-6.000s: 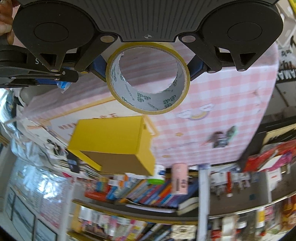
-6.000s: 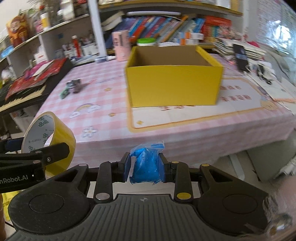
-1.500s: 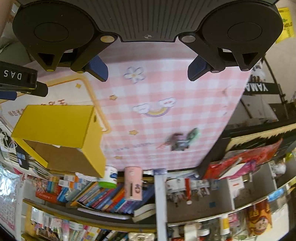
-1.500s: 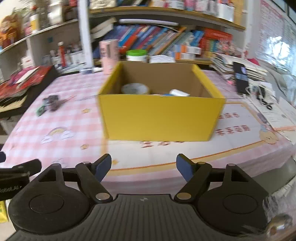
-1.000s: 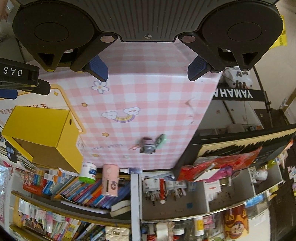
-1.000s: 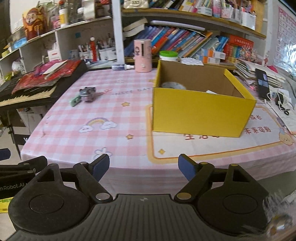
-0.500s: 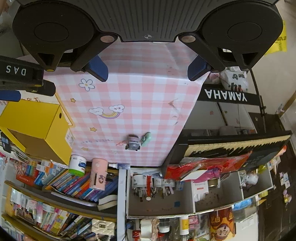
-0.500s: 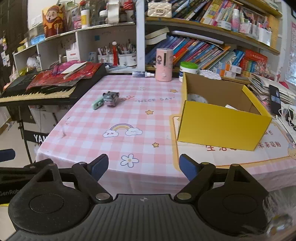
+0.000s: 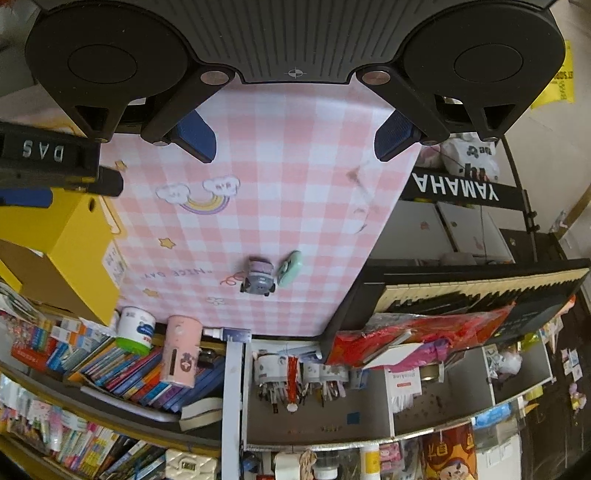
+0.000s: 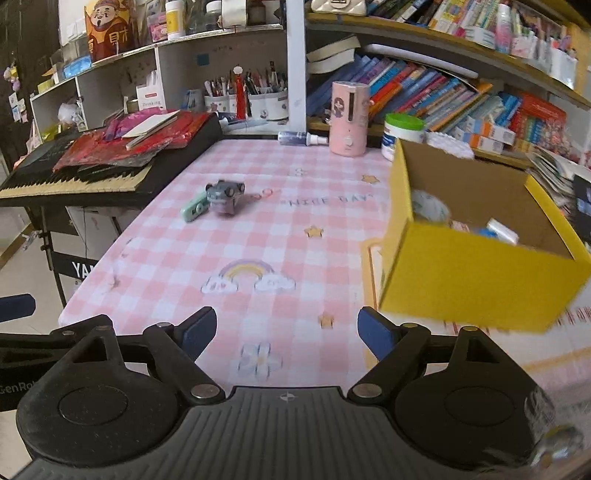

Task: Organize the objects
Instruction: 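Move both tools toward the grey toy car and mint-green item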

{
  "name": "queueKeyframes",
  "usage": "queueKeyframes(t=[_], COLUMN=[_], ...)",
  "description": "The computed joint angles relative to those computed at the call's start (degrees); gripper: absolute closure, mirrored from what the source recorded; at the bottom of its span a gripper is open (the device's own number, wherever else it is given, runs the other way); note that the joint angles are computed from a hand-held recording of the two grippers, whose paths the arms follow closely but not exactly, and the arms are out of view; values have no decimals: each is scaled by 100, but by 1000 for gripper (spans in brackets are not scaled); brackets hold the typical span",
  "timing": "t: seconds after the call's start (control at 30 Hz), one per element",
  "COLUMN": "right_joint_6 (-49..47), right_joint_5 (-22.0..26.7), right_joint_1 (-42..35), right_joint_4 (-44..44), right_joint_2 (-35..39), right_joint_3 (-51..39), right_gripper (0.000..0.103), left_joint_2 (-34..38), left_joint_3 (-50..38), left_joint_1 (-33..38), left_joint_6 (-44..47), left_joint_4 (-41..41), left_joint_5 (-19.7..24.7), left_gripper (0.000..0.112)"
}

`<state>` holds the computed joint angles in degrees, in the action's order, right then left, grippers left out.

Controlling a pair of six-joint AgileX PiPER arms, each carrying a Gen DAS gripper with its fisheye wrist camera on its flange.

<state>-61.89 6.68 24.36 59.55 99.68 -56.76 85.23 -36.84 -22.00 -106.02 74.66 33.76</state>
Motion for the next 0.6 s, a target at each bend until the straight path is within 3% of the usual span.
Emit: queueKeyframes(t=[0.2,0.6], right_joint_6=[1245,2364], right_joint_5=[595,1972], right_joint_1=[-130,-191], right_joint_4=[-1367,-2545], right_joint_2=[955,2636], right_joint_3=[-1422,-4154], right_gripper=[20,20], left_joint_2=[685,1547], left_joint_3=[-805,-1872], left_joint_1=[543,1120], left_joint_6=[654,1186], left_joint_4=[-330,-660], left_joint_5=[-239,-203], left_gripper=[18,18])
